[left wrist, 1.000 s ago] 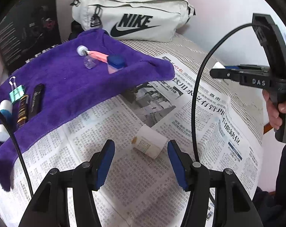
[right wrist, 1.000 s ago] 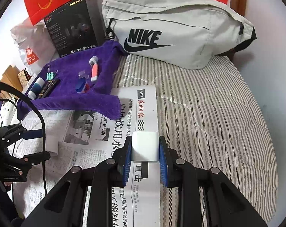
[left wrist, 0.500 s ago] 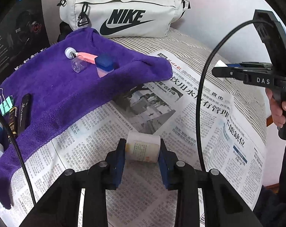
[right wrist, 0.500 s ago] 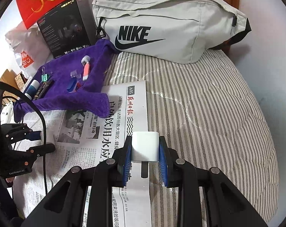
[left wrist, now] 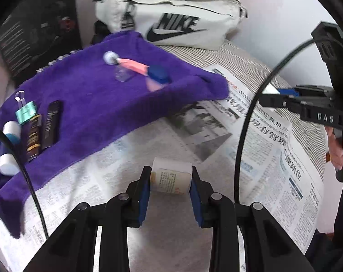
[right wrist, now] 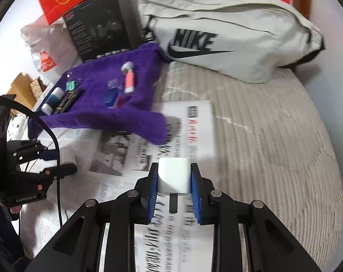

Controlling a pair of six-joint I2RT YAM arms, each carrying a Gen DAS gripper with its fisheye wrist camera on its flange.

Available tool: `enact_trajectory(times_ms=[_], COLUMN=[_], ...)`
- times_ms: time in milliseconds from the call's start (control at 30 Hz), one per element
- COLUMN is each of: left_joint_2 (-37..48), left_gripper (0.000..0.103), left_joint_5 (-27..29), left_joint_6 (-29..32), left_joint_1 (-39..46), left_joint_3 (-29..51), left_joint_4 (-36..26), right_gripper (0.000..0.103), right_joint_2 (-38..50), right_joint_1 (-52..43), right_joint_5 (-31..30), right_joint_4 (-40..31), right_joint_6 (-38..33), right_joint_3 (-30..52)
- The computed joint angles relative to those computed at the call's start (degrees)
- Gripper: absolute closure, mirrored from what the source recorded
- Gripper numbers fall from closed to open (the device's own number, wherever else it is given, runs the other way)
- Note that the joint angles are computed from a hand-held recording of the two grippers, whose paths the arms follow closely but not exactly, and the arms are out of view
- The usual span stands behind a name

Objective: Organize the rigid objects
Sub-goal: 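Carry the white charger and white jar over the purple towel with both tools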

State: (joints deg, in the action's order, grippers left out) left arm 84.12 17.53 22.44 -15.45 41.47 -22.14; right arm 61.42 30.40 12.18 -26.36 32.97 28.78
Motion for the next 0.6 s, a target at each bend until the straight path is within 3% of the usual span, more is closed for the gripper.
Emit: enact_trajectory(times_ms=[600], left_joint_2=[-1.03], left_gripper=[0.072], left_joint_5=[3.19], left_joint_6=[4.16], left_joint_1=[16.86], left_joint_3=[4.98], left_joint_4=[-4.33], right_gripper=[0.077], right_joint_2=[15.80], right_joint_1=[5.58], right_joint_5=[-1.45], right_joint_4=[5.09], right_joint_6=[-5.89], right_joint_3=[13.53])
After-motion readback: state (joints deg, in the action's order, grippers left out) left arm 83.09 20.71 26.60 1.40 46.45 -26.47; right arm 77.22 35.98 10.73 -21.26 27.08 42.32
